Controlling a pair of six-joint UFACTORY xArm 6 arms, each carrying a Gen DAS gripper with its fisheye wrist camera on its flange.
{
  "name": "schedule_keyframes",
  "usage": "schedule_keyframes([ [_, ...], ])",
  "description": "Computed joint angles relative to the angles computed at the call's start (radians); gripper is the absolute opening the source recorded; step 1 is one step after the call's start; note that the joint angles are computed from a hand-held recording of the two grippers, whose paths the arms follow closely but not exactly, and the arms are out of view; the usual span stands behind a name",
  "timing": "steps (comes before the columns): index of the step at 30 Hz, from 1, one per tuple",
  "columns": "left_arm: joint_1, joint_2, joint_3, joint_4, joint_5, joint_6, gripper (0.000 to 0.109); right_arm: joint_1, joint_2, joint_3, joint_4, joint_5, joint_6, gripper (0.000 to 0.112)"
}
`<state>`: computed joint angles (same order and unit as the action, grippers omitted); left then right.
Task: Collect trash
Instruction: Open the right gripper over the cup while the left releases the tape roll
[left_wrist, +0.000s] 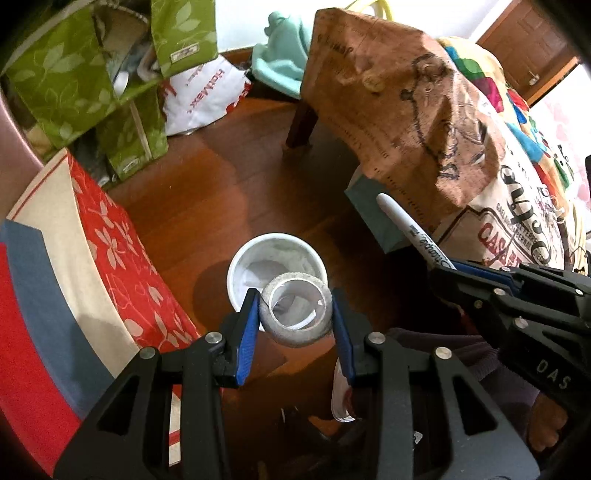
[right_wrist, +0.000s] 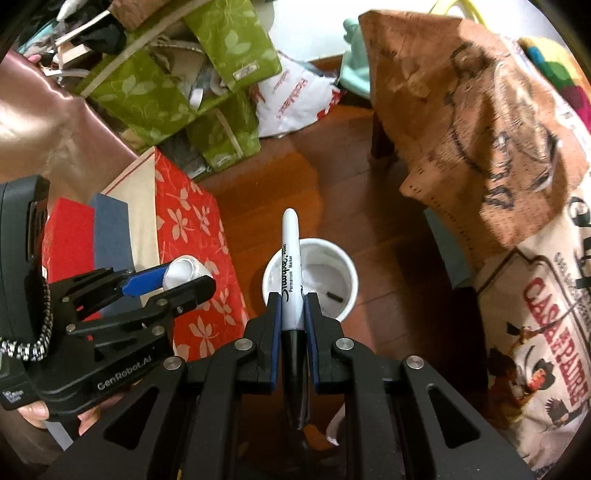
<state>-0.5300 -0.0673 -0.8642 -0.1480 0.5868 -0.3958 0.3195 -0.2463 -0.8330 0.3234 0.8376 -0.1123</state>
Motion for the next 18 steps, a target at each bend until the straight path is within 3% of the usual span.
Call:
schedule_keyframes([
  [6,0.013,0.042,-0.026,-0.048,0.020,0.044,0.037,-0.013,0.060,-0.045,0.063,0.021,-0.033,0.012],
  [10,0.018,0.075,-0.060,-0.066,0.037,0.049,0.037,-0.031,0.099,-0.076,0.077,0.036,-0.021,0.025],
  [18,0.022,0.112,-0.108,-0.096,0.082,0.070,0.039,-0.049,0.071,-0.061,0.043,0.035,-0.009,0.025],
])
